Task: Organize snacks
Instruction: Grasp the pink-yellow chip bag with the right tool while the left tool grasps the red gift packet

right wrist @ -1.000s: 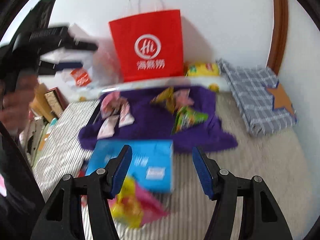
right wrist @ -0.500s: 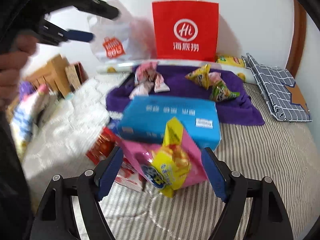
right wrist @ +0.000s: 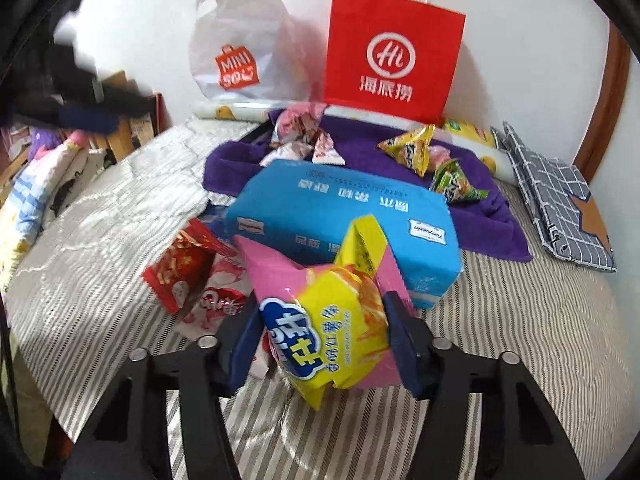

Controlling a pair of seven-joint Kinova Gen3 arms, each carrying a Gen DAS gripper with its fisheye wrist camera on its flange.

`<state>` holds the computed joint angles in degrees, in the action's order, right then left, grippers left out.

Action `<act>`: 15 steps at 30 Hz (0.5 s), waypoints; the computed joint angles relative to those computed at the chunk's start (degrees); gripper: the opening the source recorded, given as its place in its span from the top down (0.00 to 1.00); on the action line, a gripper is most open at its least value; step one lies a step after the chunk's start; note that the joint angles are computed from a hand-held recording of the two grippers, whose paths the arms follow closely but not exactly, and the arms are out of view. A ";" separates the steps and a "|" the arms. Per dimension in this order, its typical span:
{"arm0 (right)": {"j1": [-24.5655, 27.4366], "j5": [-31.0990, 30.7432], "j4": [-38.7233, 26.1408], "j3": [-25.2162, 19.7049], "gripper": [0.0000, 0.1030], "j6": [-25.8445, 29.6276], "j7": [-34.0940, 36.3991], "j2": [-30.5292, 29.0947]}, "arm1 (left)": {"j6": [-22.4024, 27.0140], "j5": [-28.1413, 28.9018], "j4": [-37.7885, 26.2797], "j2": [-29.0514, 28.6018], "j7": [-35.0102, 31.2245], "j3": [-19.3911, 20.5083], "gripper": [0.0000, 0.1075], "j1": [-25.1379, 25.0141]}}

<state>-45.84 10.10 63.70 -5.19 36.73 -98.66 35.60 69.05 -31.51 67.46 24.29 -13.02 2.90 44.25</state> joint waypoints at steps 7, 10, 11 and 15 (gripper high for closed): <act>2.62 -2.37 10.84 -0.84 0.45 -9.11 -1.00 -7.03 | -5.97 1.85 4.45 2.72 2.75 0.21 0.33 0.15; 4.09 -2.90 14.82 -0.90 0.45 -12.52 -2.63 -9.48 | -5.76 1.10 3.45 4.85 3.02 -0.73 0.34 1.15; 4.37 -2.86 15.81 -0.75 0.45 -13.46 -3.04 -10.00 | -4.13 1.03 2.06 5.96 2.30 -0.93 0.35 1.36; 2.50 0.39 18.68 3.19 0.45 -15.99 -7.27 -11.12 | -1.63 0.41 -0.88 8.81 -0.99 -1.83 0.49 2.07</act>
<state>-43.33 10.49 82.39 -2.00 20.74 -105.93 24.48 67.42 -31.10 66.58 33.10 -14.02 1.07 46.32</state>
